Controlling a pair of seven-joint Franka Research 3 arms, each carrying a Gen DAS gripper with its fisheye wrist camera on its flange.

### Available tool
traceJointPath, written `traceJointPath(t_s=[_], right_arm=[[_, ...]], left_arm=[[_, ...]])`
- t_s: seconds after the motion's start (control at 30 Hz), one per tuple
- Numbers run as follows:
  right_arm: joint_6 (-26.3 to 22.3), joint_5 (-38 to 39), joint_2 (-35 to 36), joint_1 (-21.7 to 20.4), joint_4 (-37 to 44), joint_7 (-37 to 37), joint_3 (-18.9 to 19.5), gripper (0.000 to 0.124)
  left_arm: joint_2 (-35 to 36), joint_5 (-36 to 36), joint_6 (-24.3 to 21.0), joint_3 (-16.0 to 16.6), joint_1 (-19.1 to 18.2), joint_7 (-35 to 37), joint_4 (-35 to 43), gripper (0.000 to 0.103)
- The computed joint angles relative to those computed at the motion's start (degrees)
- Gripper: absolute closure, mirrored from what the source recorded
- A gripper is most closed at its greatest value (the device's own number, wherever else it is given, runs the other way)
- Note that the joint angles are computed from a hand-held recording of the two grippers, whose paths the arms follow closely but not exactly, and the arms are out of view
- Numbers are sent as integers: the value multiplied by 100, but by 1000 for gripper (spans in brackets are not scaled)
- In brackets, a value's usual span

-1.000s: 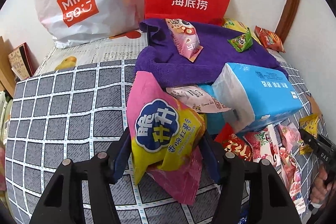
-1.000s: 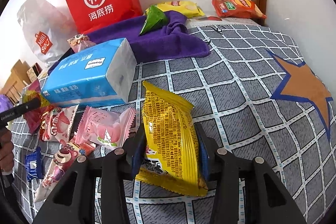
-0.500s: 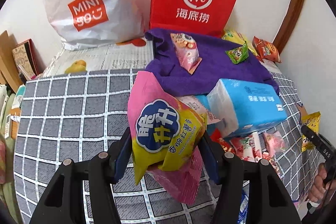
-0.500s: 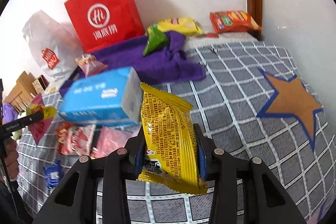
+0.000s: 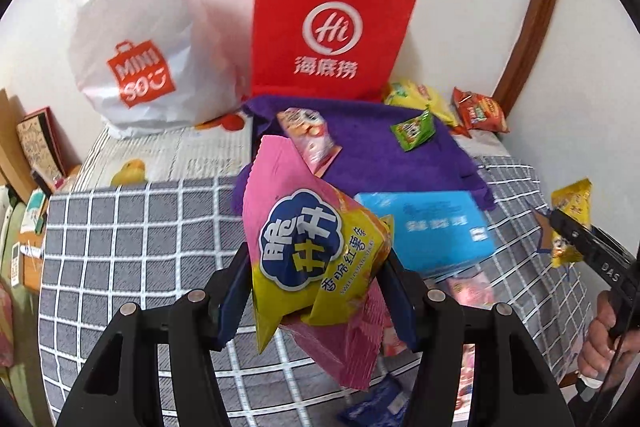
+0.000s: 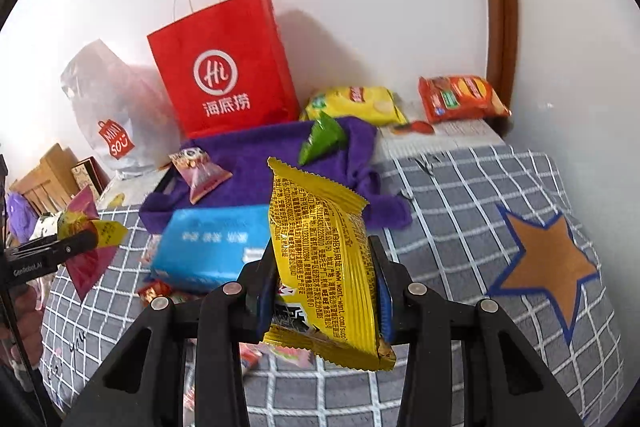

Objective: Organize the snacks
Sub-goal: 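Carry both bags up over the purple towel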

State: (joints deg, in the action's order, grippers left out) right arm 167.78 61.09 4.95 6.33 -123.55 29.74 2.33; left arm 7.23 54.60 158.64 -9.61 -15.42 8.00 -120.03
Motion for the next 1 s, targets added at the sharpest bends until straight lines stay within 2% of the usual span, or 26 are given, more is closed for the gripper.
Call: traceJointPath(t_s=[0.3, 0.63, 0.83, 1.0], right_arm=[[-171, -655, 261, 118, 526, 528, 80, 83], [-429, -1710, 920, 78, 1586, 1367, 171, 83], [-648, -2486, 1662, 118, 2693, 2059, 185, 83], [-966, -2900, 2315, 77, 3617, 2464, 275, 83]], left_arm=[[299, -382, -183, -46, -127, 666, 692, 45], [790, -667, -366, 156, -187, 1279, 1571, 45], [1178, -963, -467, 282, -164, 1739, 2167, 45], [1584, -1301, -279, 390, -98, 2050, 2572, 45]])
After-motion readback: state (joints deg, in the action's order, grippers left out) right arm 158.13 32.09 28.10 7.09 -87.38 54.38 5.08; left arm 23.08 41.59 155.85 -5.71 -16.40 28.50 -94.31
